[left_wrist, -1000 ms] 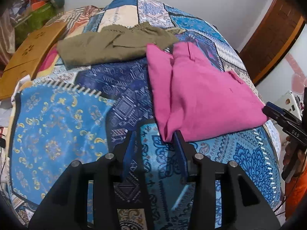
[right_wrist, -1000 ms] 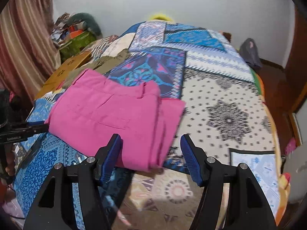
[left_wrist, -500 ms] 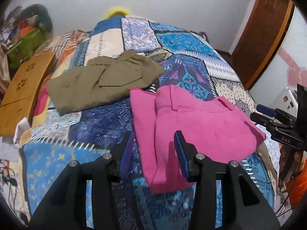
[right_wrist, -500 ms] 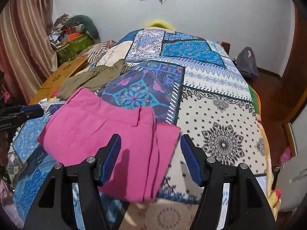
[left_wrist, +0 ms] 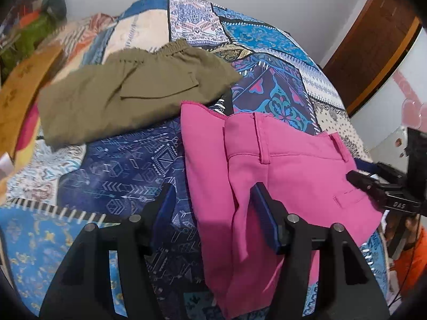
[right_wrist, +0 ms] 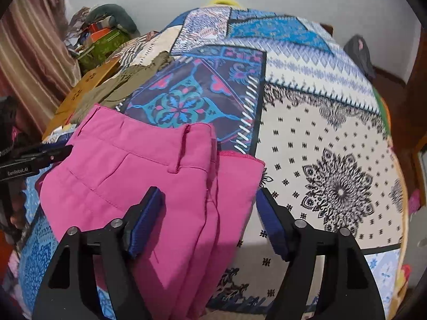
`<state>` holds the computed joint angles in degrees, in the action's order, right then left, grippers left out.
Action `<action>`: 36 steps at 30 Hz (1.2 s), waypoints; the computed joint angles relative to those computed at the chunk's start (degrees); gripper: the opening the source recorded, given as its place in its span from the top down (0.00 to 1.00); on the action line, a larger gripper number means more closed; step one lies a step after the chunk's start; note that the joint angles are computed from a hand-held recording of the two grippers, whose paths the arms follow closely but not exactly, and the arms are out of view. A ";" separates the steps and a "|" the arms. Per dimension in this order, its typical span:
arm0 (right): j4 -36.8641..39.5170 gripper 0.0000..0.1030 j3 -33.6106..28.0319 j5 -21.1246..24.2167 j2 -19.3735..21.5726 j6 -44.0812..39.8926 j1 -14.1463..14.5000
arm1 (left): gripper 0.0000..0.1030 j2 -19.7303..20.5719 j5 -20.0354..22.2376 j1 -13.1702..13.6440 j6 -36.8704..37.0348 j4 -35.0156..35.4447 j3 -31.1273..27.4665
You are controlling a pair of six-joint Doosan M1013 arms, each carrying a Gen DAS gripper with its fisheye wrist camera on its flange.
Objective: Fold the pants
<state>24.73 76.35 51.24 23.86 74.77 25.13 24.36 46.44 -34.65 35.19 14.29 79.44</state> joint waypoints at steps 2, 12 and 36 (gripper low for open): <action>1.76 0.31 -0.08 0.35 0.44 0.06 -0.50 | 0.43 -0.17 -1.90 0.68 1.04 -2.92 0.65; 4.71 0.45 -2.53 3.28 2.69 -1.24 -1.04 | 0.70 0.42 -4.55 1.48 5.88 -7.53 0.46; 6.72 0.94 -2.24 -7.14 -1.21 -8.21 1.22 | 0.92 -2.31 1.17 -2.69 -5.09 15.02 -2.42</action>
<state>31.45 74.11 44.10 22.65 66.56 26.34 22.05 47.61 -37.34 30.10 29.30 77.02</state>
